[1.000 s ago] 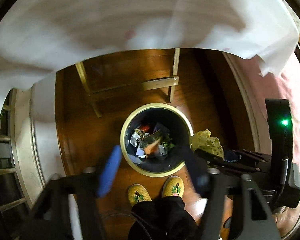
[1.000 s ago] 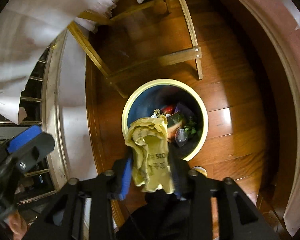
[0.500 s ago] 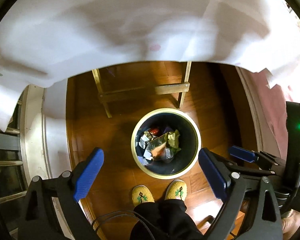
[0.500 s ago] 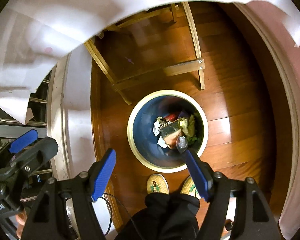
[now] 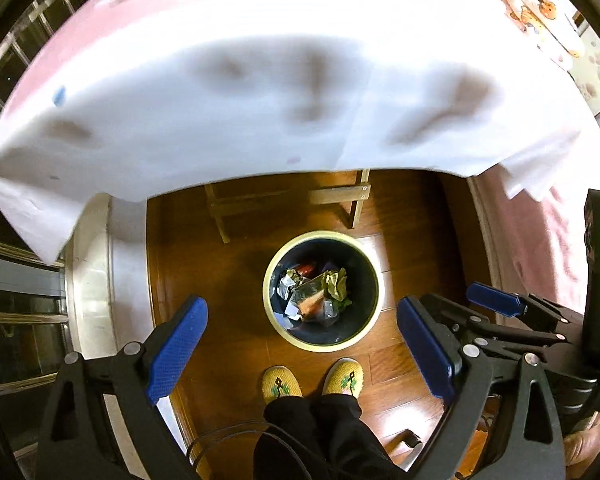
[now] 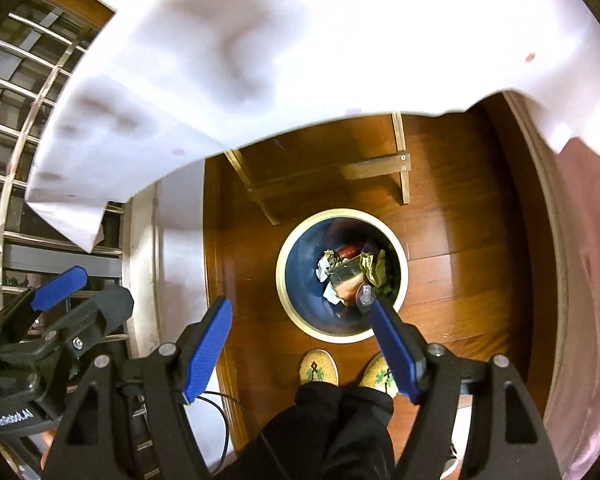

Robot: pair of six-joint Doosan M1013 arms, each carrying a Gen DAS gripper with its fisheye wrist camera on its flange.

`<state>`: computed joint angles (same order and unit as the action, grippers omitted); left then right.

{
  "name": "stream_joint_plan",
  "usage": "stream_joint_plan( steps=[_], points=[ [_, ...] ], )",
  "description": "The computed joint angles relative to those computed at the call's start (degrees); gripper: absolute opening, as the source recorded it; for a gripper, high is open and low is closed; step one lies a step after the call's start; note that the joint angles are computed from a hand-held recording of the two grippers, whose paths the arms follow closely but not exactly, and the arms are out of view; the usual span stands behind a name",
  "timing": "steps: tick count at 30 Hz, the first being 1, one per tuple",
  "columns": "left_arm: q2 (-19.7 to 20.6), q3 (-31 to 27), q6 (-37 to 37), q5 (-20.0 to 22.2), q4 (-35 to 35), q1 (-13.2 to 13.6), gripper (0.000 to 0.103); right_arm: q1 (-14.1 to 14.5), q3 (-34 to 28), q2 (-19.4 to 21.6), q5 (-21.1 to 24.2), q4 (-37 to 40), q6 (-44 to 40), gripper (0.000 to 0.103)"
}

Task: Collect trash
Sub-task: 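Raise both tools from the bin back over the table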

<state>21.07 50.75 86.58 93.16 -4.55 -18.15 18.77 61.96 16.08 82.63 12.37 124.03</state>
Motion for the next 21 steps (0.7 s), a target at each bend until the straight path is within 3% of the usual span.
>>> stream_joint_plan(
  steps=[10,21],
  points=[
    [1.7,-12.3,-2.4,3.9,1.4,-0.8,0.095,-0.6,-9.8,1.5,5.3,-0.6,-5.4,0.072],
    [6.0,-26.8,-3.2,8.5,3.5,-0.1,0.095,-1.5,-18.8,3.6,5.6,-0.4,-8.3,0.072]
  ],
)
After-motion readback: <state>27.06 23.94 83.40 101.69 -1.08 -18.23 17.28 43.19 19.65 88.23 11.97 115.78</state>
